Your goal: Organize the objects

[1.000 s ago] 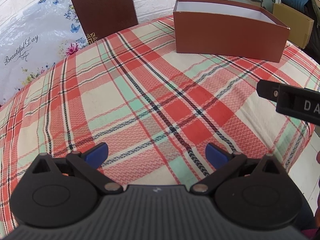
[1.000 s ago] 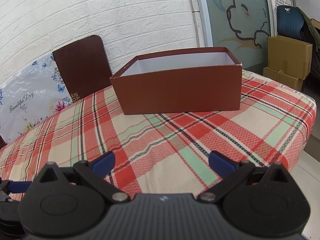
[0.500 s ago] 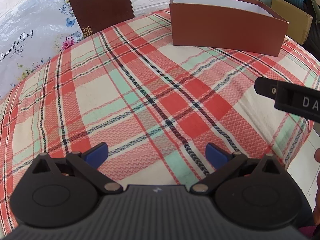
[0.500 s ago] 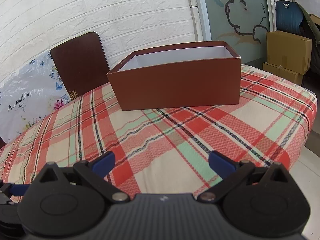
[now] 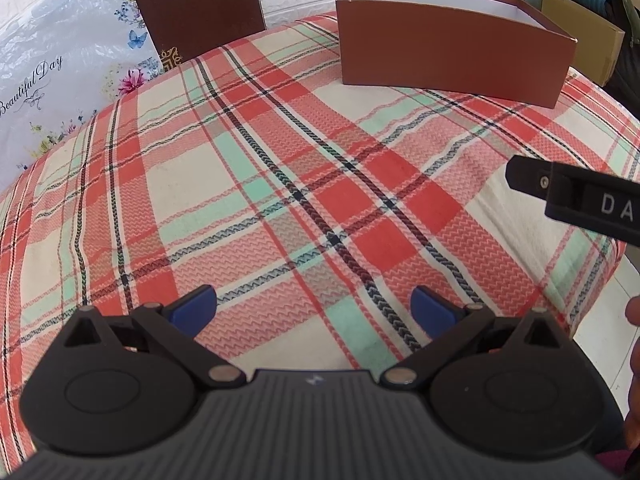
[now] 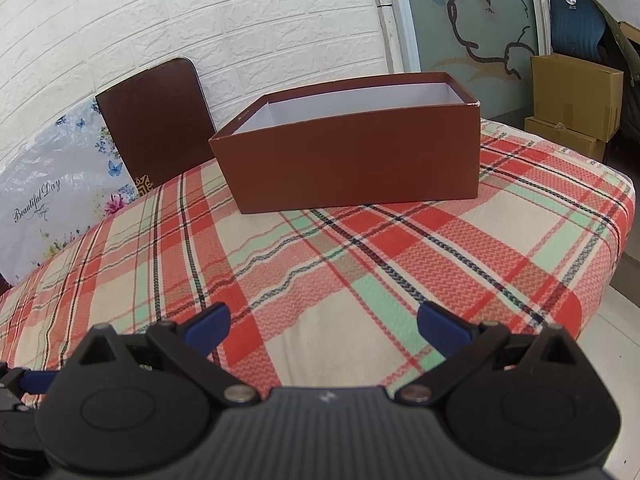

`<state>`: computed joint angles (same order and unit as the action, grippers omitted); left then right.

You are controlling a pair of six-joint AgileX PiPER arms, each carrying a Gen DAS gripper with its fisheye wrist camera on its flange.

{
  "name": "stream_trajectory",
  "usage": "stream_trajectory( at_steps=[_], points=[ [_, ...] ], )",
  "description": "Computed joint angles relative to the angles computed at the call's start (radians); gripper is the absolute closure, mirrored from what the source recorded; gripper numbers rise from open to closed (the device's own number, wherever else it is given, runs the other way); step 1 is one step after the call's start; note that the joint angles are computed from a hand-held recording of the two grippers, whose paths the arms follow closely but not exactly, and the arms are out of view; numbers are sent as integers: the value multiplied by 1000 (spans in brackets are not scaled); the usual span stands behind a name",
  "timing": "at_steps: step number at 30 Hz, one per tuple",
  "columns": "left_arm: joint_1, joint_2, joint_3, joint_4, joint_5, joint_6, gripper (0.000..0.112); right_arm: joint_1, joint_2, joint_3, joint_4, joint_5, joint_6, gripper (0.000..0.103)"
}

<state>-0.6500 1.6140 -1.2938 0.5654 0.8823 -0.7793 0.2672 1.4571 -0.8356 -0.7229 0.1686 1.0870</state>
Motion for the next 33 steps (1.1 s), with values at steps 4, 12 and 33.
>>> stream_trajectory(
  at_steps=[4,12,33],
  points=[
    [1,2,2,-5,-3,1,9,-7,4,-1,37,-4,-39,0],
    [2,3,3,-7,-5,3,9,-10,6,0,70,-7,-74,0],
    [7,-10,24,-4,-46,-6,9,-9,15,5,-9,-18,0,0]
  ],
)
